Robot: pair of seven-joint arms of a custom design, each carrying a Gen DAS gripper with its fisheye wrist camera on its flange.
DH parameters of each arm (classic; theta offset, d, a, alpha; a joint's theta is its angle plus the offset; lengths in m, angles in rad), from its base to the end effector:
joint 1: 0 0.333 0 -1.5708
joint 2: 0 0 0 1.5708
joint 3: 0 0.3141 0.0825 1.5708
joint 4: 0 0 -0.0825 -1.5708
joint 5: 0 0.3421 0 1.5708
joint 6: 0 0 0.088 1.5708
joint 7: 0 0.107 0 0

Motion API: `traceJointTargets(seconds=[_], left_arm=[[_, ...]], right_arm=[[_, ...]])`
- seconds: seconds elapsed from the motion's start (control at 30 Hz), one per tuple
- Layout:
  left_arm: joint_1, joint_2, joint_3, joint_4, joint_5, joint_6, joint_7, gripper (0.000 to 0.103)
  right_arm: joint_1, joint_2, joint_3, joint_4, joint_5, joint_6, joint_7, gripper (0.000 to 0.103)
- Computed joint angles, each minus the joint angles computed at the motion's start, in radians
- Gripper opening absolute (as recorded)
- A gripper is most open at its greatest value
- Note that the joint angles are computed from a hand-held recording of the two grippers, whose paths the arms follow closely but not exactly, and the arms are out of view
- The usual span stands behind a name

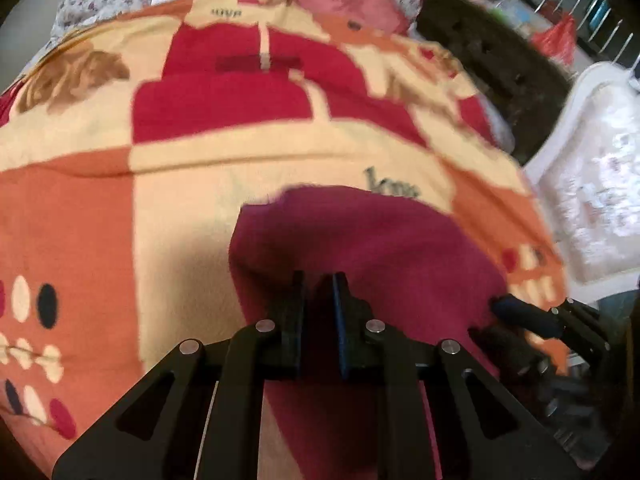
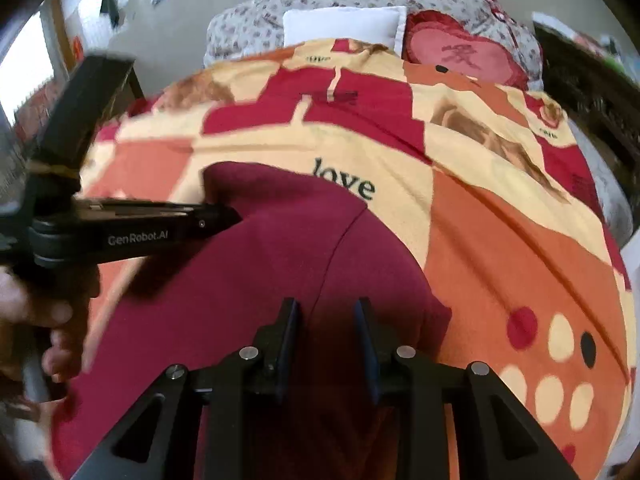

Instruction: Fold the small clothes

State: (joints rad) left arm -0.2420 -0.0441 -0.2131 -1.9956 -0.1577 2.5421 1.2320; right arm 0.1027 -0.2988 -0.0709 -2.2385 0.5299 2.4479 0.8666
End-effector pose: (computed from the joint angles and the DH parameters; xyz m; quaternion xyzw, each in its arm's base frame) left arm 0.4937 -0.2417 0.5594 -0.6702 0.6808 -0.2898 0.0571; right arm 0.4642 0.0119 0.5601 -0.7897 0.5186 -0.1198 0.3050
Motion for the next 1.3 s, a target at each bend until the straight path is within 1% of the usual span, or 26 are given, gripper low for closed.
traceJointTargets(seconds=[0.03, 0.07, 0.1, 0.13, 0.17, 0.2, 0.27, 0.37, 0.43, 0.5, 0.57, 0.6, 0.63, 0.77, 0.83, 0.87, 0.9, 0.93, 1.0, 1.03, 1.07, 1.13, 1.2, 1.23, 1.27, 1.3], left_arm=[[-0.003, -0.037, 0.003, -0.032, -0.045, 0.014, 0.031, 0.012], [-0.009, -0.086, 0.015, -0.074, -0.101, 0.021, 0.082, 0.024], [-0.017, -0.119, 0.024, -0.104, -0.124, 0.023, 0.105, 0.035], [-0.025, -0.162, 0.032, -0.148, -0.142, 0.036, 0.122, 0.062], [-0.034, -0.210, 0.037, -0.206, -0.154, 0.065, 0.123, 0.070], [-0.050, -0.238, 0.047, -0.242, -0.171, 0.087, 0.128, 0.070], [-0.114, -0.276, 0.095, -0.301, -0.275, 0.096, 0.185, 0.070], [-0.232, -0.274, 0.174, -0.345, -0.541, 0.104, 0.333, 0.070], [-0.267, -0.252, 0.187, -0.344, -0.690, 0.103, 0.424, 0.070], [-0.268, -0.233, 0.170, -0.341, -0.768, 0.122, 0.458, 0.075], [-0.263, -0.219, 0.160, -0.339, -0.848, 0.132, 0.494, 0.076], [-0.255, -0.220, 0.151, -0.341, -0.872, 0.139, 0.508, 0.076], [-0.247, -0.222, 0.139, -0.344, -0.888, 0.147, 0.517, 0.076], [-0.203, -0.223, 0.088, -0.343, -0.851, 0.149, 0.493, 0.076], [-0.191, -0.222, 0.079, -0.341, -0.830, 0.145, 0.477, 0.076], [-0.186, -0.219, 0.069, -0.339, -0.810, 0.151, 0.458, 0.076], [-0.185, -0.218, 0.064, -0.341, -0.796, 0.158, 0.452, 0.076], [-0.183, -0.217, 0.059, -0.343, -0.775, 0.163, 0.444, 0.076], [-0.183, -0.211, 0.049, -0.338, -0.734, 0.176, 0.414, 0.076], [-0.187, -0.210, 0.050, -0.339, -0.728, 0.180, 0.407, 0.076], [-0.191, -0.208, 0.053, -0.339, -0.725, 0.182, 0.405, 0.076], [-0.194, -0.207, 0.053, -0.342, -0.707, 0.193, 0.396, 0.076], [-0.187, -0.213, 0.041, -0.349, -0.653, 0.211, 0.353, 0.066], [-0.191, -0.221, 0.043, -0.353, -0.640, 0.218, 0.342, 0.056], [-0.196, -0.235, 0.048, -0.363, -0.632, 0.228, 0.338, 0.049], [-0.203, -0.252, 0.054, -0.373, -0.625, 0.237, 0.335, 0.047]], right_arm=[[-0.001, -0.034, -0.016, -0.018, 0.034, 0.011, -0.010, 0.031], [-0.009, -0.083, -0.037, -0.048, 0.065, 0.029, -0.018, 0.036], [-0.015, -0.118, -0.051, -0.073, 0.089, 0.043, -0.020, 0.047], [-0.017, -0.143, -0.071, -0.092, 0.116, 0.049, -0.026, 0.057], [-0.020, -0.180, -0.100, -0.122, 0.154, 0.049, -0.039, 0.062], [-0.022, -0.198, -0.115, -0.137, 0.172, 0.040, -0.048, 0.068], [-0.029, -0.238, -0.159, -0.184, 0.220, 0.007, -0.077, 0.068], [-0.041, -0.267, -0.174, -0.244, 0.273, -0.015, -0.095, 0.068], [-0.037, -0.265, -0.178, -0.264, 0.301, -0.037, -0.118, 0.068], [-0.024, -0.249, -0.184, -0.270, 0.346, -0.050, -0.160, 0.068], [-0.027, -0.220, -0.167, -0.269, 0.377, -0.033, -0.170, 0.069], [-0.022, -0.197, -0.171, -0.258, 0.402, -0.042, -0.177, 0.070], [-0.019, -0.171, -0.179, -0.244, 0.428, -0.060, -0.183, 0.075], [-0.052, -0.057, -0.168, -0.177, 0.464, -0.156, -0.126, 0.083], [-0.072, -0.017, -0.171, -0.145, 0.489, -0.237, -0.092, 0.084], [-0.079, 0.015, -0.182, -0.117, 0.506, -0.316, -0.071, 0.084], [-0.090, 0.030, -0.176, -0.105, 0.503, -0.350, -0.056, 0.084], [-0.102, 0.043, -0.159, -0.092, 0.479, -0.365, -0.026, 0.084], [-0.119, 0.039, -0.122, -0.087, 0.444, -0.350, -0.019, 0.083], [-0.124, 0.029, -0.108, -0.090, 0.425, -0.337, -0.027, 0.070], [-0.123, 0.018, -0.105, -0.091, 0.425, -0.344, -0.053, 0.060], [-0.126, -0.023, -0.079, -0.114, 0.391, -0.291, -0.064, 0.046], [-0.115, -0.064, -0.056, -0.134, 0.350, -0.232, -0.082, 0.039], [-0.110, -0.088, -0.040, -0.143, 0.318, -0.204, -0.074, 0.036], [-0.103, -0.106, -0.034, -0.148, 0.299, -0.184, -0.066, 0.035], [-0.093, -0.133, -0.022, -0.154, 0.277, -0.161, -0.058, 0.034]])
